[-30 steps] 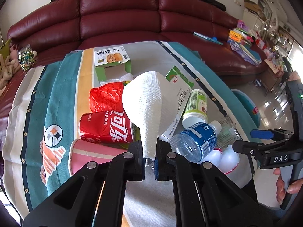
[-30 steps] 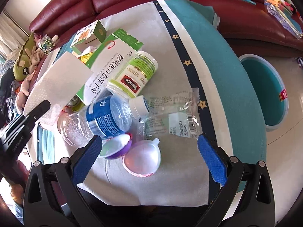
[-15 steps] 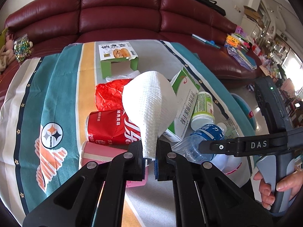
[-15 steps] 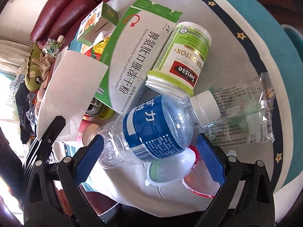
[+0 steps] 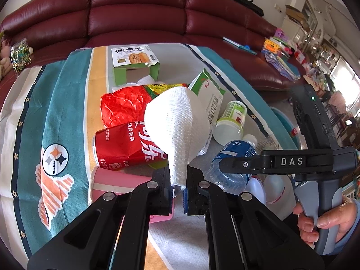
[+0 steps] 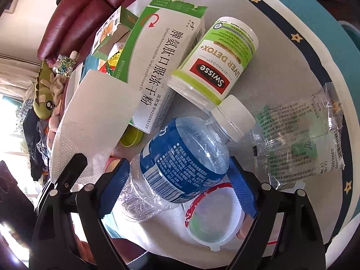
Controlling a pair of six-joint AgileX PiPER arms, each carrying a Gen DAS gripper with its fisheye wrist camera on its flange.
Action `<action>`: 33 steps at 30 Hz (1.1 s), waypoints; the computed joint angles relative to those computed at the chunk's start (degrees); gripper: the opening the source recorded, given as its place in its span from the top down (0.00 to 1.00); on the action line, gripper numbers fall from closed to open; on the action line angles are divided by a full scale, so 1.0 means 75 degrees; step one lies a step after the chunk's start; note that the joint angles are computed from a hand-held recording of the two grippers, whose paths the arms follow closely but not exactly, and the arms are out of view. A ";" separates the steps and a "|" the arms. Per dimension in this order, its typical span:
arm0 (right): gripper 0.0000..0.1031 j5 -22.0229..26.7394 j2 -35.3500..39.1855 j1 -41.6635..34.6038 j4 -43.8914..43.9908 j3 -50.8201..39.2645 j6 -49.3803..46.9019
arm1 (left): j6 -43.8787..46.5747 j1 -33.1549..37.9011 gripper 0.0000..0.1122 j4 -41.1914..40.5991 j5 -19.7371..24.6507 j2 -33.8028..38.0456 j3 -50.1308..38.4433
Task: Collect trash
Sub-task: 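Grasp the clear blue-label water bottle with the right tool while left holds tissue, then carry both items to the teal bin while left tool releases the tissue inside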
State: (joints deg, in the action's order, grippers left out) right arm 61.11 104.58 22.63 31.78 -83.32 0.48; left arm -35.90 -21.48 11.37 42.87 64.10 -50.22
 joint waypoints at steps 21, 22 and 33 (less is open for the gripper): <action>0.20 -0.0220 -0.1552 -0.1333 -0.0102 -0.0153 -0.0900 | -0.1650 -0.1765 0.94 0.1679 0.1158 0.0603 -0.1709; 0.20 -0.0219 -0.1624 -0.1541 -0.0086 -0.0175 -0.1006 | -0.1663 -0.1866 0.94 0.1707 0.1196 0.0745 -0.1895; 0.19 0.0287 -0.1457 -0.5015 0.0349 -0.1215 -0.2411 | -0.0491 -0.2818 0.94 0.1066 0.1359 0.3685 -0.5270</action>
State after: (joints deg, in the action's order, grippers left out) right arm 63.26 93.65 -14.98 34.40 -92.43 -17.60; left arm -39.58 -42.61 19.37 53.06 91.74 -89.75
